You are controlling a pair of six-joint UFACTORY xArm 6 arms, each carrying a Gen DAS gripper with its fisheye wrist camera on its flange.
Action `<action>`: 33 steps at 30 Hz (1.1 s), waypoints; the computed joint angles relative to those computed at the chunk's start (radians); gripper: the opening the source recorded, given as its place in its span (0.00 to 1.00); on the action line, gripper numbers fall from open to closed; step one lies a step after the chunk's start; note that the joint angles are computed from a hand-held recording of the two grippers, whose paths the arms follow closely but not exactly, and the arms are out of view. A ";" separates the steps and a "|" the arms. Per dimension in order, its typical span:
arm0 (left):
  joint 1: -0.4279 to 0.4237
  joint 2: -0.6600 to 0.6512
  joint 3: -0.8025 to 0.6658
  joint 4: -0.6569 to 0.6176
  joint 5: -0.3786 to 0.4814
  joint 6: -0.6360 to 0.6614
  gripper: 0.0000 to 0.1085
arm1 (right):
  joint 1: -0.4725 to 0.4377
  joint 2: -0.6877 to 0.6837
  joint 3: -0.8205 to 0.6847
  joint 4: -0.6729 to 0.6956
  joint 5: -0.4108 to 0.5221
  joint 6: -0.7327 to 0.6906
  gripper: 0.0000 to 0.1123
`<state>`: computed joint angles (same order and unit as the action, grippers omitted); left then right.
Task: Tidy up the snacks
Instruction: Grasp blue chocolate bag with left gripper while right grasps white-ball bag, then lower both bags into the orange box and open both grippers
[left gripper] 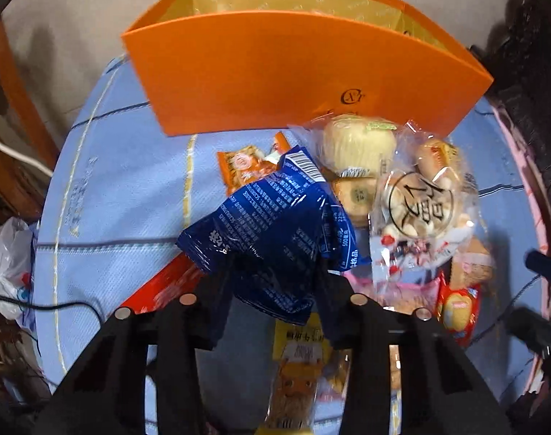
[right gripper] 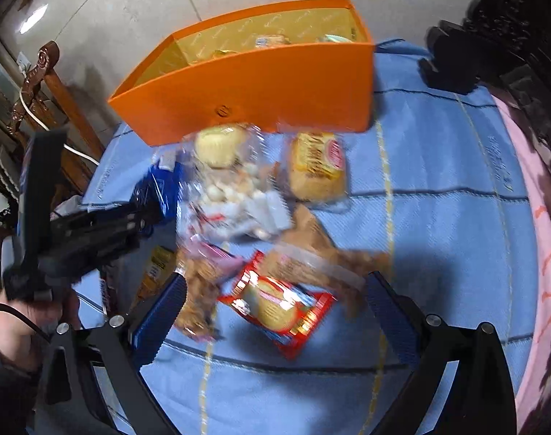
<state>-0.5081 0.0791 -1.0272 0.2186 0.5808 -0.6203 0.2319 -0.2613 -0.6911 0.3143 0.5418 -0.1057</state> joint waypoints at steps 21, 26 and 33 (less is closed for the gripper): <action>0.015 -0.158 0.137 -0.058 -0.006 -0.024 0.37 | 0.047 0.137 -0.135 0.074 -0.039 -0.180 0.37; 0.008 -0.197 0.106 -0.044 -0.016 -0.018 0.37 | 0.000 0.038 -0.118 0.179 -0.042 -0.238 0.37; 0.034 -0.146 -0.073 0.024 -0.056 -0.016 0.37 | -0.044 0.065 -0.256 0.221 -0.094 -0.259 0.38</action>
